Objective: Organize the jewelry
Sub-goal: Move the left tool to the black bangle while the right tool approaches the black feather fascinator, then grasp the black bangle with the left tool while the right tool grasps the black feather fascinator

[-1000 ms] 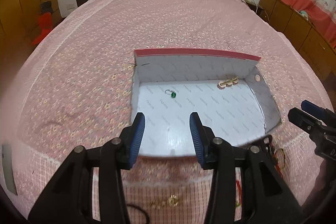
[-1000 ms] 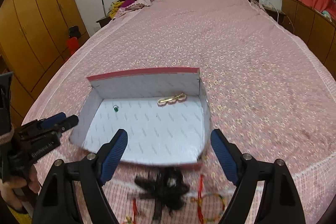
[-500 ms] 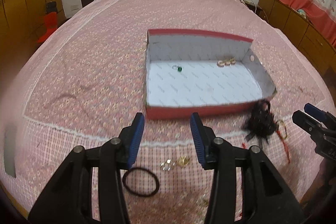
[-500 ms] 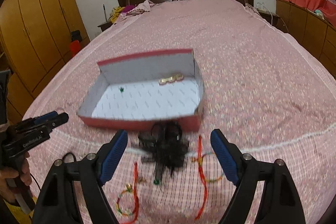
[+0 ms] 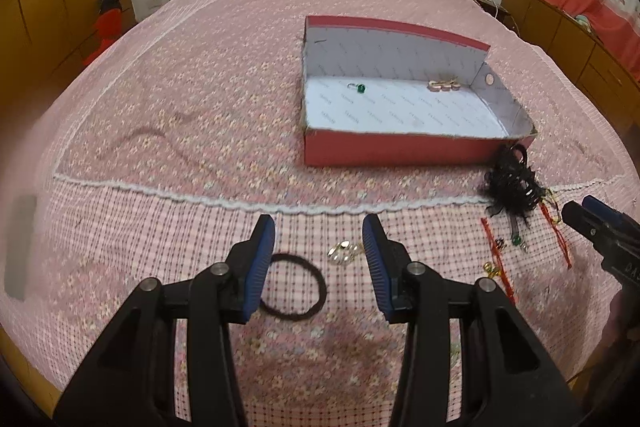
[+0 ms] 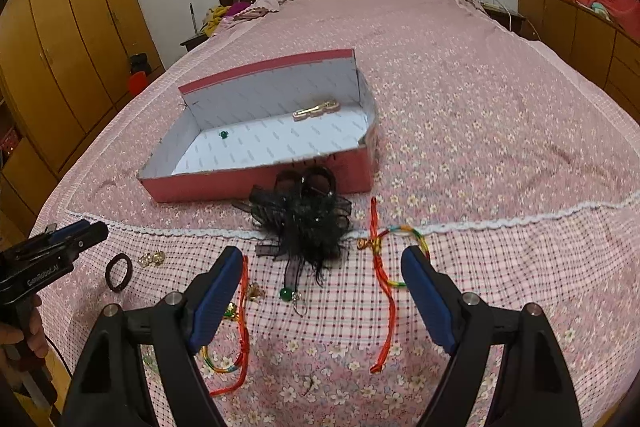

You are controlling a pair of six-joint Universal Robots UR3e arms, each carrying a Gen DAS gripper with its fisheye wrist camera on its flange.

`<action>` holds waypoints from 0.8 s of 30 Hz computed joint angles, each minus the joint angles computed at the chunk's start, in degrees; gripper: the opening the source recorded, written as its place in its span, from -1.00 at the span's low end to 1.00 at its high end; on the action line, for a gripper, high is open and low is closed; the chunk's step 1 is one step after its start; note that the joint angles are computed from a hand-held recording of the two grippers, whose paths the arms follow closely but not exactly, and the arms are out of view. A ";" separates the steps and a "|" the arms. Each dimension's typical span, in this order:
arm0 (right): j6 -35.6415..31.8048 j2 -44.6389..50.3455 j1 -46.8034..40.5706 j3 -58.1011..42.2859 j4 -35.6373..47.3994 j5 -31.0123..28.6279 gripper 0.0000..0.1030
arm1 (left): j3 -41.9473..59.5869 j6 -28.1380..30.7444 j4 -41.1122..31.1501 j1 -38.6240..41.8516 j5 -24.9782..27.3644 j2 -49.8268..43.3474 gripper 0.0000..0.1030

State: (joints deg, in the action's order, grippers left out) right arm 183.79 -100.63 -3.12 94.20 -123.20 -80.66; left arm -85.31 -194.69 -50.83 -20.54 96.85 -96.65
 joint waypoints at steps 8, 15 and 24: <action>1.82 1.18 0.24 2.17 -1.78 -0.93 0.66 | -5.81 -1.26 0.22 1.96 -0.37 2.28 -0.28; 1.10 4.91 1.29 0.11 -2.30 -1.88 0.68 | -9.76 -2.00 0.83 3.69 -0.21 4.27 -0.28; 1.24 11.51 3.55 -4.54 -3.25 -3.57 0.70 | -12.48 -2.39 1.41 5.16 -0.28 5.21 -0.28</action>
